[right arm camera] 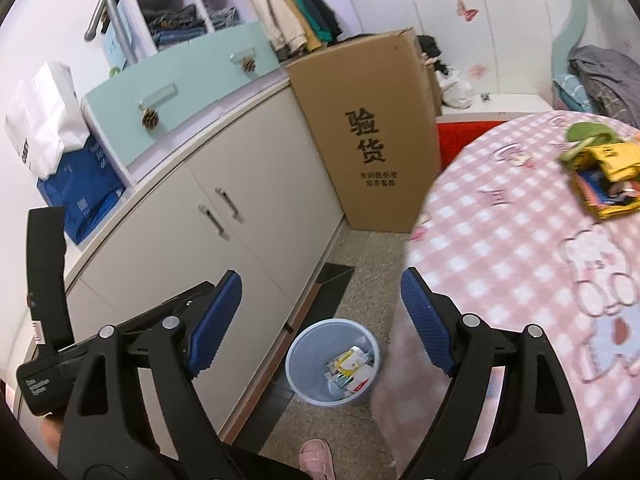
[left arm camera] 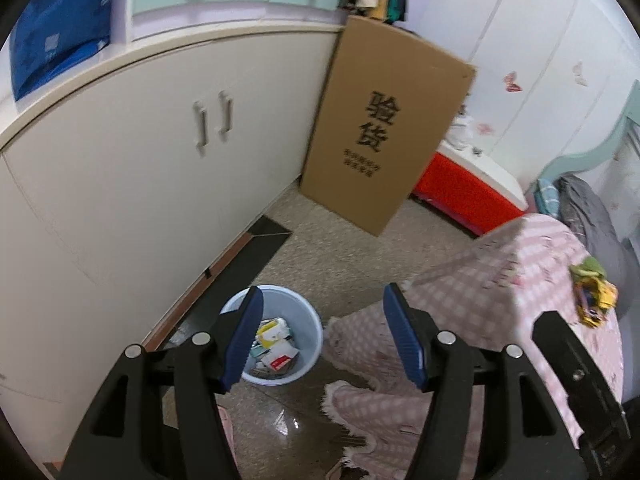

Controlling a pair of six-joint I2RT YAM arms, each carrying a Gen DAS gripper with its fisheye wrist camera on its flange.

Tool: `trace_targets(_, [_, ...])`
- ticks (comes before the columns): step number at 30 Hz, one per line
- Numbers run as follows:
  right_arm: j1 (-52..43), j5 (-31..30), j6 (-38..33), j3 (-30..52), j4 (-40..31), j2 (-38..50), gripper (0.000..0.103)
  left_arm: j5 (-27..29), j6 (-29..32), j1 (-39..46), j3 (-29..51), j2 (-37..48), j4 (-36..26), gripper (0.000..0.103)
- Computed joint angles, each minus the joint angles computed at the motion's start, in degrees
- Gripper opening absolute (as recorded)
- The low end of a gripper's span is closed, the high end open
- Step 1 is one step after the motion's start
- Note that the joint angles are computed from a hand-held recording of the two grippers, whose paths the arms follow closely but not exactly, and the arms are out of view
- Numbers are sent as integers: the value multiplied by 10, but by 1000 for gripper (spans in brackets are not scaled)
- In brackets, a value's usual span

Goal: Collect trash
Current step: 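Move both tools back toward the table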

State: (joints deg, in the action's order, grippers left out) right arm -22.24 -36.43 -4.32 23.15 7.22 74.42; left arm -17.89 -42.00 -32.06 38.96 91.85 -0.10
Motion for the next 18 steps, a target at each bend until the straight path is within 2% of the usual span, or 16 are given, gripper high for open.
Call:
trace_targets(4, [-102, -50, -51, 17, -49, -10, 82, -13, -12, -53, 31, 0, -16, 62])
trace_targets(9, [-233, -97, -119, 72, -95, 36, 82, -6, -16, -120, 107, 44, -29, 62])
trace_targets(14, [-330, -103, -155, 157, -120, 123, 82, -2, -8, -172, 203, 114, -45, 63])
trace_targets(18, [-351, -80, -174, 244, -145, 210, 82, -13, -3, -208, 290, 176, -69, 63])
